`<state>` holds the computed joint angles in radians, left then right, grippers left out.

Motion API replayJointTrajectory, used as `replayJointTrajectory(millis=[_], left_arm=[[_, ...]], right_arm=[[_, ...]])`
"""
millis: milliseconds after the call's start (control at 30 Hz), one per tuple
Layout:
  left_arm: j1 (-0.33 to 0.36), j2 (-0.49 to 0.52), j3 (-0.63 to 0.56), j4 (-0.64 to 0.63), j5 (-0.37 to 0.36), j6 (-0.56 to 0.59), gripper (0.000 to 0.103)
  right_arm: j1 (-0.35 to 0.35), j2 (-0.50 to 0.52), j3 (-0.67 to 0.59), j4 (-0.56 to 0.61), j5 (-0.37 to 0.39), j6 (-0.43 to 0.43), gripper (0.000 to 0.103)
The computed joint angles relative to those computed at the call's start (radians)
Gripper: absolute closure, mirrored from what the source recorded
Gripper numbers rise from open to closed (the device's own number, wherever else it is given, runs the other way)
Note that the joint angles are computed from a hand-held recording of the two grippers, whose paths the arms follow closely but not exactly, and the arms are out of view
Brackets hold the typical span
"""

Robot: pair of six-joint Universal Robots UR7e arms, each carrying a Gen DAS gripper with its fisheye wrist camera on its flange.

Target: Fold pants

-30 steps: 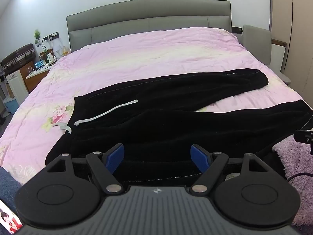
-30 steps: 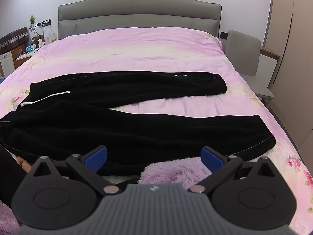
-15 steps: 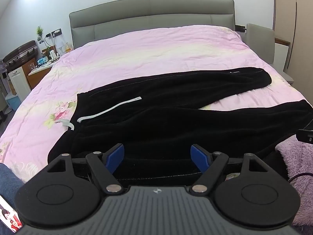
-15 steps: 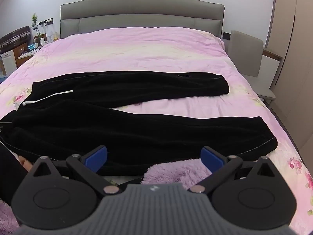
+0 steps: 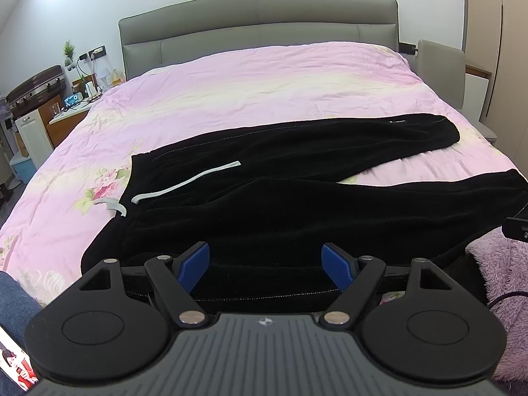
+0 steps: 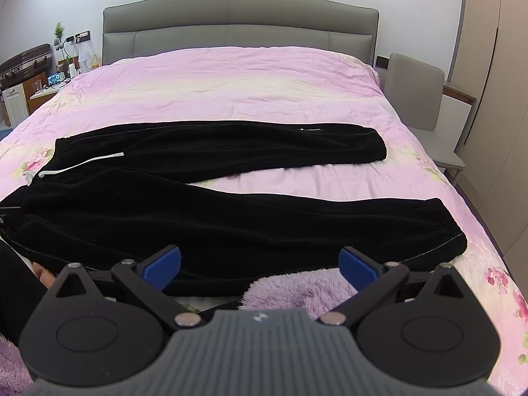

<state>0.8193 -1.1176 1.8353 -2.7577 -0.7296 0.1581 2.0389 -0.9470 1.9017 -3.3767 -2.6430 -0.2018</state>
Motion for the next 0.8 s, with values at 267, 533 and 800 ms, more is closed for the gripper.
replayJointTrajectory(millis=[267, 533, 800], left_arm=[[0.001, -0.002, -0.004, 0.014, 0.001, -0.008, 0.012], [0.002, -0.003, -0.005, 0.017, 0.0, -0.008, 0.012], [0.001, -0.002, -0.004, 0.015, 0.0, -0.007, 0.012]], right_arm=[[0.003, -0.001, 0.0, 0.002, -0.004, 0.004, 0.005], [0.004, -0.009, 0.001, 0.021, -0.003, 0.025, 0.005], [0.003, -0.009, 0.001, 0.022, -0.002, 0.027, 0.005]])
